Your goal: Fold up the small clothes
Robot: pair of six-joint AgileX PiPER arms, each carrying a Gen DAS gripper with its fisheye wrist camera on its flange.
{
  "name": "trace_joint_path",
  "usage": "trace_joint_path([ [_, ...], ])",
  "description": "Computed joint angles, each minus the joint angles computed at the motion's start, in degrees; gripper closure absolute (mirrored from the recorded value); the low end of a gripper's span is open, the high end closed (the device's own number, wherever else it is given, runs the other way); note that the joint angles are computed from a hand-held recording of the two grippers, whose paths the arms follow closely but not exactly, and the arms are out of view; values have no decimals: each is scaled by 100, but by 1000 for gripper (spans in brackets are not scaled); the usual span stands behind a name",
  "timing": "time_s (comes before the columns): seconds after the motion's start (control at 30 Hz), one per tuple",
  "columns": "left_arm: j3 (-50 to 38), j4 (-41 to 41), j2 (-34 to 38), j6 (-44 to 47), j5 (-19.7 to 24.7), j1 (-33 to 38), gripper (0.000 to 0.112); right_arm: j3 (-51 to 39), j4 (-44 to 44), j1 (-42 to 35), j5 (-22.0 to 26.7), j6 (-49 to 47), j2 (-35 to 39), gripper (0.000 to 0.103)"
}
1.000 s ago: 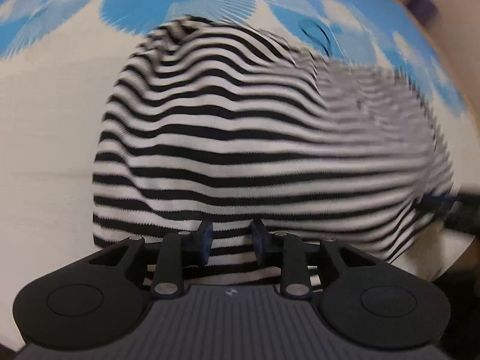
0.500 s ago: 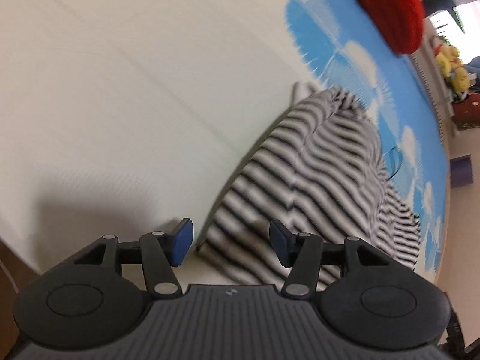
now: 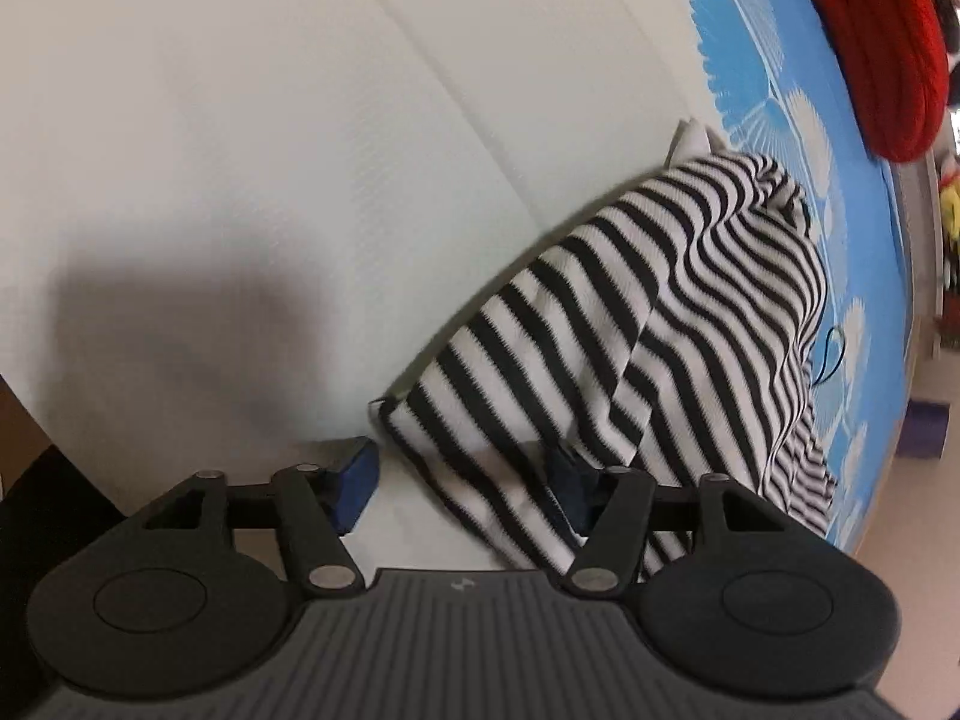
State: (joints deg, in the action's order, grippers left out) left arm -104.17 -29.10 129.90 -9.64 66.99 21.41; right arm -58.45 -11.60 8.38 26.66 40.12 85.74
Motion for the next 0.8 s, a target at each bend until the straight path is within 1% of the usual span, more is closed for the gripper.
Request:
trace_joint_path([
  [0.03, 61, -11, -43, -10, -113, -30, 45, 8, -20, -4, 15, 7, -7, 58],
  [0.07, 125, -21, -90, 28, -224, -58, 53, 14, -33, -13, 30, 2, -18, 58],
  [0.1, 205, -47, -143, 128, -376, -94, 67, 22, -61, -24, 38, 8, -29, 58],
  [0.13, 268, -122, -199, 271, -484, -106, 92, 38, -99, -26, 37, 48, -51, 58],
  [0.17, 264, -168, -203, 343, -578, -146, 95, 45, -119, -35, 43, 78, -74, 58],
  [0.3, 543, -183, -533, 904, -1033, -233, 98, 94, -205, -50, 38, 235, -155, 58],
  [0.37, 880, -241, -871, 1390, -1380, -254, 99, 97, -326, -5, 50, 344, -173, 58],
  [0.5, 1426, -451, -1466, 2157, -1761, -285, 99, 125, -439, 83, 66, 498, -215, 58],
  [0.57, 1571, -404, -1747, 2266, -1784, -331, 100, 159, -390, 93, 58, 467, -263, 58],
  [0.67, 1498, -115, -2075, 1973, -1581, -374, 105, 258, -272, 45, -21, 377, -420, 58],
  [0.8, 1515, 71, -2310, 1741, -1496, -349, 106, 347, 110, -177, -202, 84, -547, 58],
])
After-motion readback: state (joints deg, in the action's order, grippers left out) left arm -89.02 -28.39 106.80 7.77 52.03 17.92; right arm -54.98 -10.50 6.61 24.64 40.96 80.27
